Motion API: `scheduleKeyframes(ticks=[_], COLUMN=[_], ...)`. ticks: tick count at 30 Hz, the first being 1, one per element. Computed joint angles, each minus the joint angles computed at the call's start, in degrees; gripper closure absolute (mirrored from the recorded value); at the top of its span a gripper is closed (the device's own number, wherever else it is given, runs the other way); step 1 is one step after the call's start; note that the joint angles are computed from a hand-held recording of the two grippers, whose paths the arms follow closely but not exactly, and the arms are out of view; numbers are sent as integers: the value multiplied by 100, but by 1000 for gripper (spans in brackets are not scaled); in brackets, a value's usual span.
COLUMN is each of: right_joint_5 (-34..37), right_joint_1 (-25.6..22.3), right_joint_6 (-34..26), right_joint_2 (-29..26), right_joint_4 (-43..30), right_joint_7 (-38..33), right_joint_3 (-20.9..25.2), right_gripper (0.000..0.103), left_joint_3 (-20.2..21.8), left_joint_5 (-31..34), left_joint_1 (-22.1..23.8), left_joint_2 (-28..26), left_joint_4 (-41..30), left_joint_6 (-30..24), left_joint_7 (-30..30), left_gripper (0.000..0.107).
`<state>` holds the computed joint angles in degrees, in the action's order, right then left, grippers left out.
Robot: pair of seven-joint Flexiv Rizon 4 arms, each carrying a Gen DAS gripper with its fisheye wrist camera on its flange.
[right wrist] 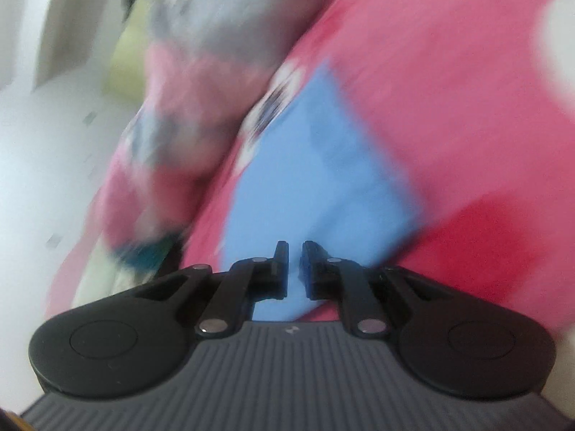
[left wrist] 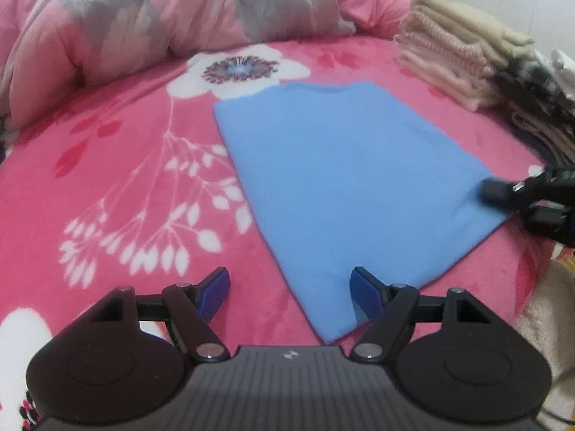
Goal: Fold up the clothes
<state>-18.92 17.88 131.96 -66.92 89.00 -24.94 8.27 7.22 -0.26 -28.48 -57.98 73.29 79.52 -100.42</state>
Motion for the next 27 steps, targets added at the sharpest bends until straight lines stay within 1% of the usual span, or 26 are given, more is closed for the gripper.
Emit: scheduleKeyframes(ticks=[3, 4, 5, 6, 8, 10, 12, 14, 15, 16, 18, 19, 21, 24, 25, 27], right_joint_5=[1549, 1913, 1964, 1759, 1155, 456, -343, -900, -1032, -1078, -981, -828, -299, 463, 647, 779], right_joint_1=[559, 689, 661, 501, 287, 138, -59, -173, -196, -211, -265, -236, -37, 251, 294, 232], right_joint_6=[87, 103, 212, 404, 518, 367, 156, -121, -237, -328, -268, -208, -121, -208, -221, -71], right_joint_2=[361, 448, 484, 471, 420, 289, 39, -134, -186, -221, -285, -268, -113, 80, 106, 91], right_joint_4=[399, 482, 538, 577, 518, 222, -173, -452, -538, -587, -598, -551, -355, -185, -165, -156], right_joint_7=[-454, -601, -681, -685, -662, -518, -191, 103, 206, 290, 389, 384, 218, -70, -129, -137], right_joint_3=[-593, -721, -686, -530, -300, -91, 168, 276, 284, 277, 260, 195, -50, -356, -389, -278], right_gripper=[94, 94, 94, 94, 94, 94, 94, 94, 94, 95, 98, 99, 99, 97, 95, 94], left_joint_3=[105, 137, 168, 196, 244, 274, 248, 210, 195, 182, 156, 146, 128, 108, 102, 88], left_joint_5=[23, 43, 67, 96, 178, 267, 326, 378, 403, 427, 461, 472, 488, 516, 524, 537], left_joint_1=[-61, -80, -102, -121, -154, -174, -156, -129, -118, -108, -89, -81, -67, -56, -53, -43], left_joint_2=[-28, -37, -45, -54, -64, -67, -57, -45, -42, -43, -40, -41, -45, -47, -43, -38], left_joint_4=[-138, -184, -227, -270, -338, -391, -419, -430, -435, -442, -448, -455, -478, -501, -503, -504], left_joint_6=[-213, -279, -337, -397, -488, -566, -633, -672, -684, -690, -699, -708, -736, -769, -778, -790], left_joint_7=[-44, -76, -118, -163, -240, -308, -355, -384, -394, -402, -416, -422, -431, -435, -434, -432], left_gripper=[30, 30, 29, 29, 29, 29, 28, 28, 28, 28, 27, 27, 27, 27, 27, 27])
